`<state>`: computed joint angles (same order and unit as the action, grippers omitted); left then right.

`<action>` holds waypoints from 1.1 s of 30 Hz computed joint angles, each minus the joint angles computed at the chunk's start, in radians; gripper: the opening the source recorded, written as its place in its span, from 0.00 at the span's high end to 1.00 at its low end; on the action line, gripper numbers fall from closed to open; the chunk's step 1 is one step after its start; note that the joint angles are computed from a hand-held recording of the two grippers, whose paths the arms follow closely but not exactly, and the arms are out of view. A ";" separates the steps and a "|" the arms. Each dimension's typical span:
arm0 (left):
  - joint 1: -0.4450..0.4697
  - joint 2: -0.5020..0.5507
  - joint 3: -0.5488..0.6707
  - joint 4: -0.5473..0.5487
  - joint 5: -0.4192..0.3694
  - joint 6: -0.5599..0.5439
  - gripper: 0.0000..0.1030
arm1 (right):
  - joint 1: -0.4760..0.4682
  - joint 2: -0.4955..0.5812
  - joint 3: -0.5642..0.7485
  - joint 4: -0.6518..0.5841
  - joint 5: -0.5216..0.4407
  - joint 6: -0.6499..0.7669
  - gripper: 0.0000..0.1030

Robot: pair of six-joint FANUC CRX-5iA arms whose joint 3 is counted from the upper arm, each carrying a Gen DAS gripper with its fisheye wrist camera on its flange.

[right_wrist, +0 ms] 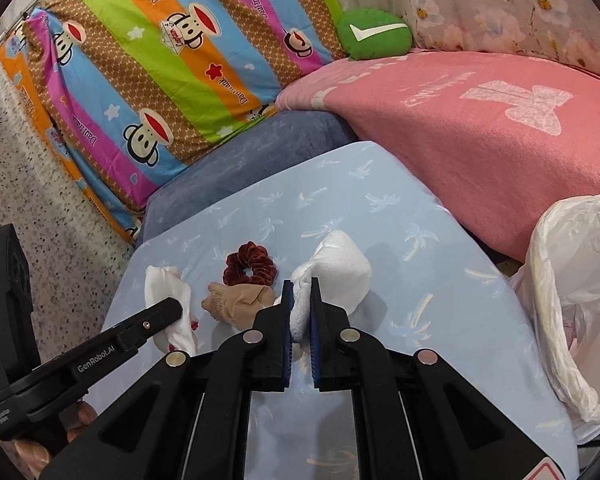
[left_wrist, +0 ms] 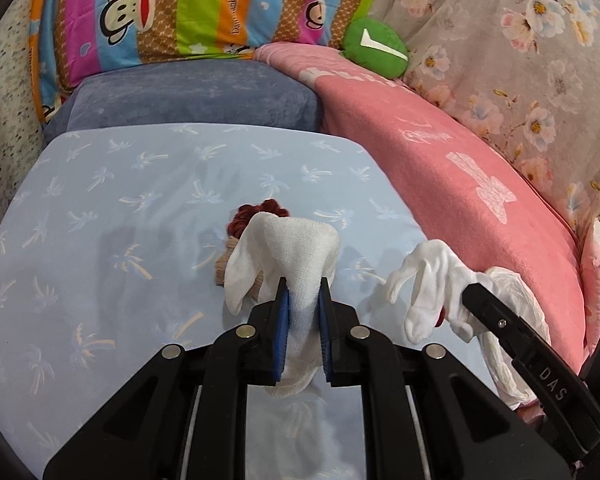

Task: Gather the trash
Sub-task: 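Carry both white gloves over the bin and open both tools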

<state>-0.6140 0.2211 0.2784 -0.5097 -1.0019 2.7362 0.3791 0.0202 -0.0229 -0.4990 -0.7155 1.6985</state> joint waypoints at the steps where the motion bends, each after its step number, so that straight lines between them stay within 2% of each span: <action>1: -0.008 0.007 0.015 -0.005 -0.007 -0.007 0.87 | -0.007 -0.007 -0.001 -0.005 -0.002 0.004 0.92; 14: -0.088 0.129 0.212 -0.019 -0.069 -0.123 0.87 | -0.133 -0.082 -0.012 -0.082 -0.015 0.039 0.92; 33: -0.163 0.393 0.600 0.053 -0.161 -0.374 0.87 | -0.416 -0.092 0.009 -0.210 -0.076 0.115 0.92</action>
<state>-0.7770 0.6139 0.8781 -0.4571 -1.1630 2.3619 -0.0372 -0.0715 -0.0139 -0.7087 -0.7919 1.8136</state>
